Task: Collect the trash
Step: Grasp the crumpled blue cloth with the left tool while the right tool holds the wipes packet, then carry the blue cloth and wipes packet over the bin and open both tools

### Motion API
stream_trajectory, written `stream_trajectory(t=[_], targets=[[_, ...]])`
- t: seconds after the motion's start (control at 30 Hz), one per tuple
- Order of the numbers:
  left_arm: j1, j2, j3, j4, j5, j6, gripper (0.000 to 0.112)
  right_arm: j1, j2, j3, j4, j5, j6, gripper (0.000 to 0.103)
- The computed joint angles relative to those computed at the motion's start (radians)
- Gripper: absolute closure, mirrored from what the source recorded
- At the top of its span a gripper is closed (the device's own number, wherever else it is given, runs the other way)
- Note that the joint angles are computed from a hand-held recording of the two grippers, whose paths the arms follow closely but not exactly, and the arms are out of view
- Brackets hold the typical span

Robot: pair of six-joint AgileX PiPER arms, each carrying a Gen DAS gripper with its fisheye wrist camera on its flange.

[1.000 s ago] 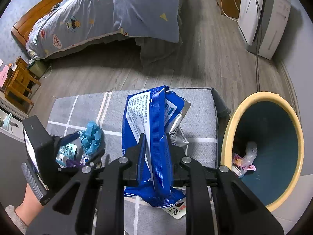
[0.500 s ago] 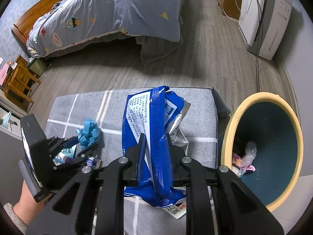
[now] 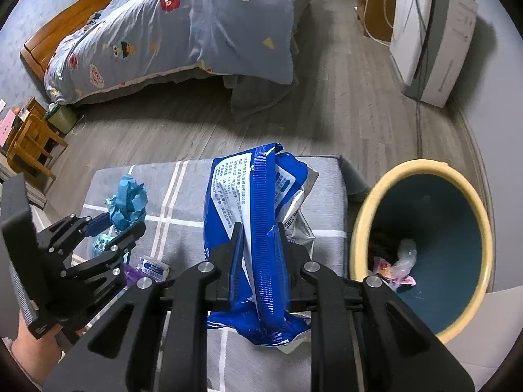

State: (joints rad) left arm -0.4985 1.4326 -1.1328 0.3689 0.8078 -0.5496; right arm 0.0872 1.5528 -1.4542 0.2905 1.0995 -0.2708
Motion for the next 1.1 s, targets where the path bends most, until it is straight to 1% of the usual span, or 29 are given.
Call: stream_trajectory(t=[0.2, 0.43, 0.63, 0.83, 1.1], targets=[[-0.076, 0.003, -0.07, 0.034, 0.034, -0.041, 0.072, -0.083, -0.036, -0.014, 0.026, 0.028, -0.035, 0.085], [-0.171, 0.046, -0.173, 0.054, 0.063, -0.073, 0.072, -0.211, -0.045, -0.03, 0.065, 0.063, -0.107, 0.085], [-0.248, 0.126, -0.288, 0.054, 0.082, -0.076, 0.072, -0.335, -0.028, -0.037, 0.109, 0.087, -0.169, 0.085], [-0.289, 0.21, -0.371, 0.033, 0.076, -0.046, 0.072, -0.443, 0.014, -0.062, 0.139, 0.107, -0.221, 0.085], [-0.328, 0.344, -0.502, -0.012, 0.075, 0.011, 0.072, -0.551, 0.083, -0.096, 0.142, 0.118, -0.265, 0.085]])
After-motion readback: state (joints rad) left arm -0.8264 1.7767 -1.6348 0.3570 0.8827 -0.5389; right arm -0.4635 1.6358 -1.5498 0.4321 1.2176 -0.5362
